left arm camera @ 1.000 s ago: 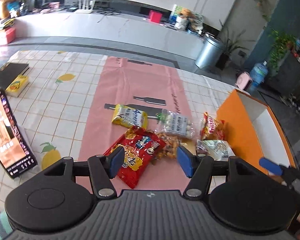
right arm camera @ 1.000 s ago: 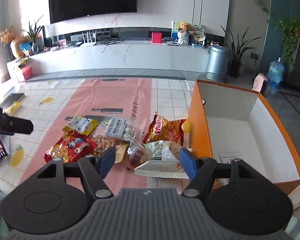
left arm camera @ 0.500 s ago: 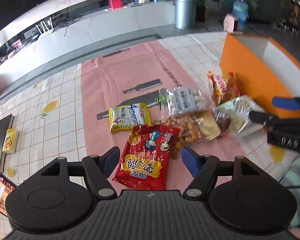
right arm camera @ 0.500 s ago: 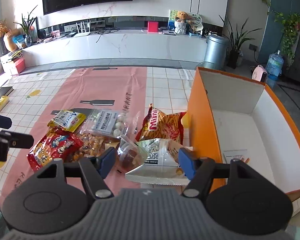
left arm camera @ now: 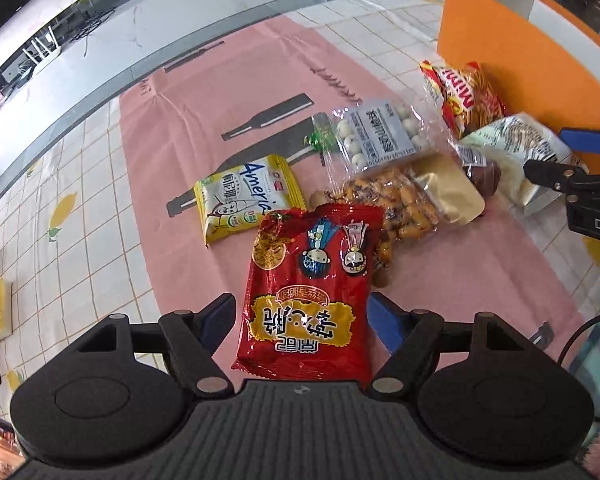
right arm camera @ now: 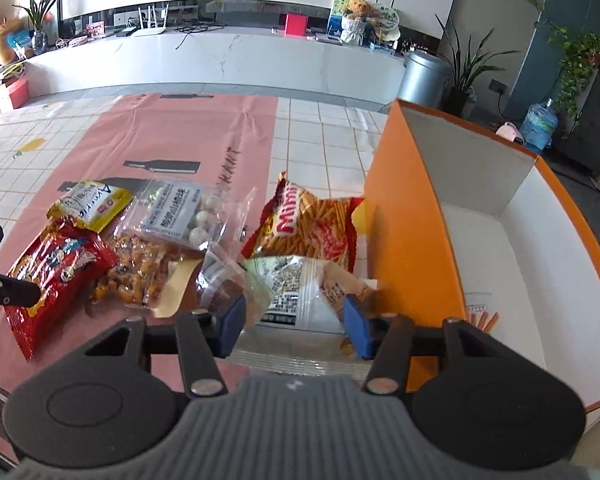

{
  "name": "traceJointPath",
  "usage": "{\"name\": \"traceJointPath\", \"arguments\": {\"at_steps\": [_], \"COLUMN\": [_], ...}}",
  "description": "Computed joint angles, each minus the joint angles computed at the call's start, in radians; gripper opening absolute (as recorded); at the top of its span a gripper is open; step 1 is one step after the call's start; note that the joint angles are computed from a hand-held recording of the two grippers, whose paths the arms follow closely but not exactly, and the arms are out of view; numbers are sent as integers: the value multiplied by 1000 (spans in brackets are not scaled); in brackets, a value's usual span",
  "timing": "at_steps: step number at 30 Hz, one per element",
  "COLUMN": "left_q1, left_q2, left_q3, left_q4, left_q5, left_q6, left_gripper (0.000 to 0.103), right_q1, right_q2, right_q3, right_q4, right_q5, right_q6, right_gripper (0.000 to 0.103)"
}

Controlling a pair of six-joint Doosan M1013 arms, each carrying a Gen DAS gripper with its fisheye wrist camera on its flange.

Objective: Organize snacks
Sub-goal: 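Grasp the red chip bag with the left tool while the right tool grasps the white snack bag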

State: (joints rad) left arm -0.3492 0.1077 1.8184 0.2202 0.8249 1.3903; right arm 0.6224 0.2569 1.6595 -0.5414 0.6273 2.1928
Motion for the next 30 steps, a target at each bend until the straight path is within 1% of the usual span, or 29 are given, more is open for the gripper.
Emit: {"name": "traceJointPath", "arguments": {"at_steps": [4,6,9,13,16,18,19,21,23,27,30], "left_q1": [4,6,16,16,12,6,3,7,7,-23,-38], "left_q2": [14,25,42,48,46,51,54,53,53,51,38], "left_q3": [-2,-11,-24,-16,-6,-5,-5,-3,-5,-5,5], "left_q4": [-21,-23,-54,-32,-12,16,35,28,26,120,141], "left_q5": [-3,1,21,6,-20,-19,-15,-23,-21,6,2], "left_q6": [42,33,48,22,-4,-40,-60,-80,-104,-183,-219], "left_gripper": [88,88,89,90,90,90,92,89,80,72,70], "right_q1": [1,-7,-12,-27,-28,-28,-27,-27,-29,-27,-28], "right_q2": [-8,-4,3,10,9,8,9,11,12,11,8], "right_q3": [17,11,3,2,11,16,17,17,13,15,17], "right_q4": [2,53,71,142,128,119,115,120,136,122,125], "right_q5": [-30,-33,-34,-27,-46,-58,-59,-56,-45,-36,-39], "right_q6": [-2,-29,-32,-54,-31,-23,-20,-26,-42,-44,-41], "right_gripper": [51,49,49,48,48,47,46,44,40,36,34]}}
